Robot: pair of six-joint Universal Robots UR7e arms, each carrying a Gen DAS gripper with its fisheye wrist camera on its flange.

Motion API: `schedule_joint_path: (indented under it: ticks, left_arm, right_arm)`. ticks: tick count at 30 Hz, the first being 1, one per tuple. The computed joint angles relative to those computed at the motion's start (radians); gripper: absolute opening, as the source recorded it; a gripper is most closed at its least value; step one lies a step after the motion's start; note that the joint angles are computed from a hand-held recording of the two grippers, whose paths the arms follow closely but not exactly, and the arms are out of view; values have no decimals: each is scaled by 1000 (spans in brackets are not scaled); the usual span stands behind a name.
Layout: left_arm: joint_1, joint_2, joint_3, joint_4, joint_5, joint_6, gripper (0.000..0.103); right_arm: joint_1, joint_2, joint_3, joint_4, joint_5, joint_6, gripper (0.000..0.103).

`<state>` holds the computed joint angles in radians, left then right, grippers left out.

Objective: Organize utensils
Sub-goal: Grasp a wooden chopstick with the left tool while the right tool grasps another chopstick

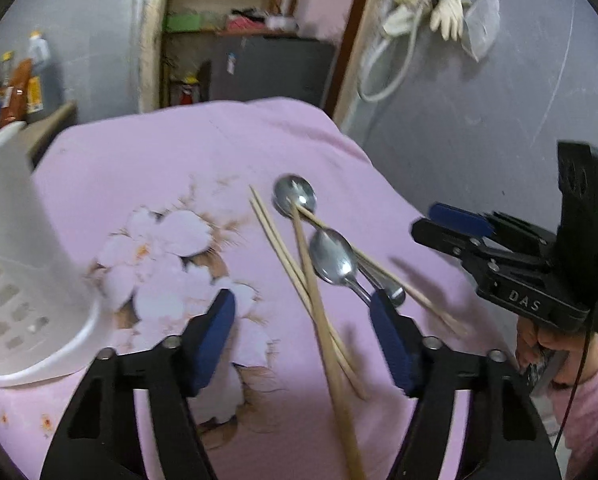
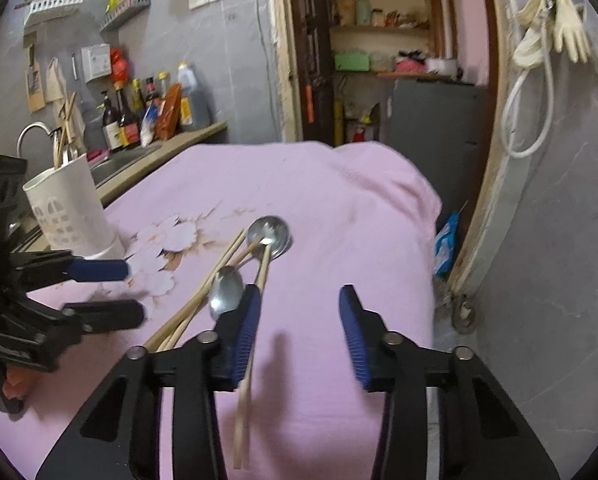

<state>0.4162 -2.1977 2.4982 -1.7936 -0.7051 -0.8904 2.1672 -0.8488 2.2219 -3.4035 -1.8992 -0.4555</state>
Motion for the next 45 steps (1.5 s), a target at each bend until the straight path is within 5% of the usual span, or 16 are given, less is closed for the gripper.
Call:
schedule_joint_path:
  ticks: [7, 19, 33, 38, 45]
  left_arm:
    - [110, 107, -23, -103, -91, 103, 24]
    - [170, 108, -38, -140, -145, 129, 4]
    - [72, -51, -49, 168, -38, -241, 4]
    - [123, 14, -82, 130, -68, -198, 5]
    - [185, 80, -140, 133, -117, -92, 15]
  right_arm:
    - [-2, 0, -25, 96, 10, 2, 19]
    - [9, 25, -69, 230, -11, -8, 15]
    - [42, 101, -168, 295, -122, 8, 9]
    - [46, 120, -213, 349, -156, 20, 8]
    - [16, 114, -278, 493, -92, 95, 9]
